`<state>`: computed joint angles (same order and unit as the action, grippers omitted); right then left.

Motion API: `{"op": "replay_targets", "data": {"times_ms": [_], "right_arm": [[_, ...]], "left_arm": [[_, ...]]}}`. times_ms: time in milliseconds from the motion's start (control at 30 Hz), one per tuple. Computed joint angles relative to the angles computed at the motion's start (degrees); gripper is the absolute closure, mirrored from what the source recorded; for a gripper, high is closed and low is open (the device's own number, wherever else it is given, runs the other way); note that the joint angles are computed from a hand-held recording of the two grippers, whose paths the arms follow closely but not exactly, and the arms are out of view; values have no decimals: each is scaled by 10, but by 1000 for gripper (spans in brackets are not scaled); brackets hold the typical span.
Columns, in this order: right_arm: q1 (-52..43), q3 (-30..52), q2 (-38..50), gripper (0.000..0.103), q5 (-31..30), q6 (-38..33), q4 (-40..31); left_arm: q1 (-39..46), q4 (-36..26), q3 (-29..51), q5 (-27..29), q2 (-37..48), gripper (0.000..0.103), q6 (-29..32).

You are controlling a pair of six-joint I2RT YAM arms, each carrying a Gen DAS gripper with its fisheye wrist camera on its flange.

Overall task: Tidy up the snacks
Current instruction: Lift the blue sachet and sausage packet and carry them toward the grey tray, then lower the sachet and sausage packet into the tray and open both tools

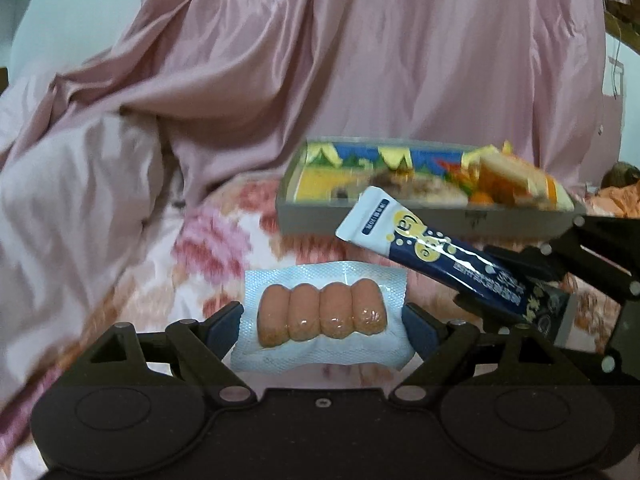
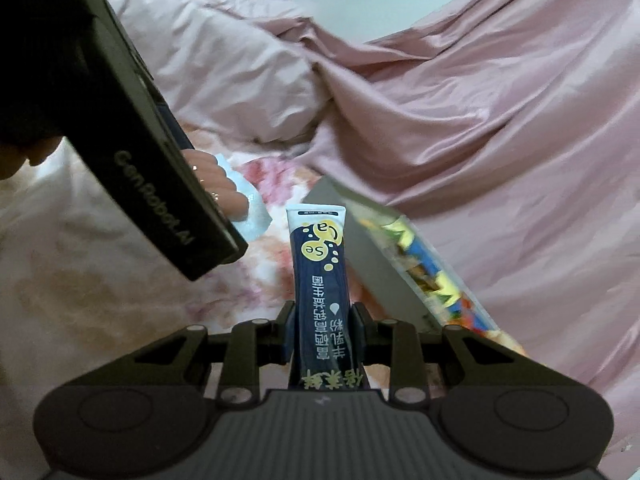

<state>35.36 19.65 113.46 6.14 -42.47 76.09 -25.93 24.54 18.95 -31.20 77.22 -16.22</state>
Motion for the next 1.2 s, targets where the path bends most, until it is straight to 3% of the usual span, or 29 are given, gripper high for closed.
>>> {"op": "replay_targets", "data": {"times_ms": [233,533,900,1200], "right_arm": [[-35,23,-30,71,-11,30,0],[-94,95,-45,71,-35,96,-50],[-126,236,-4,71,-64,183,-160],[-153,318,34,71,-81,239,-231]], "left_arm": [[10,-16,96,-15,41,17,22],[40,-49,256,-9,140,17,24],[81,-149,444,27,274,17,-34],[81,-167,499,30,333,17,-37]]}}
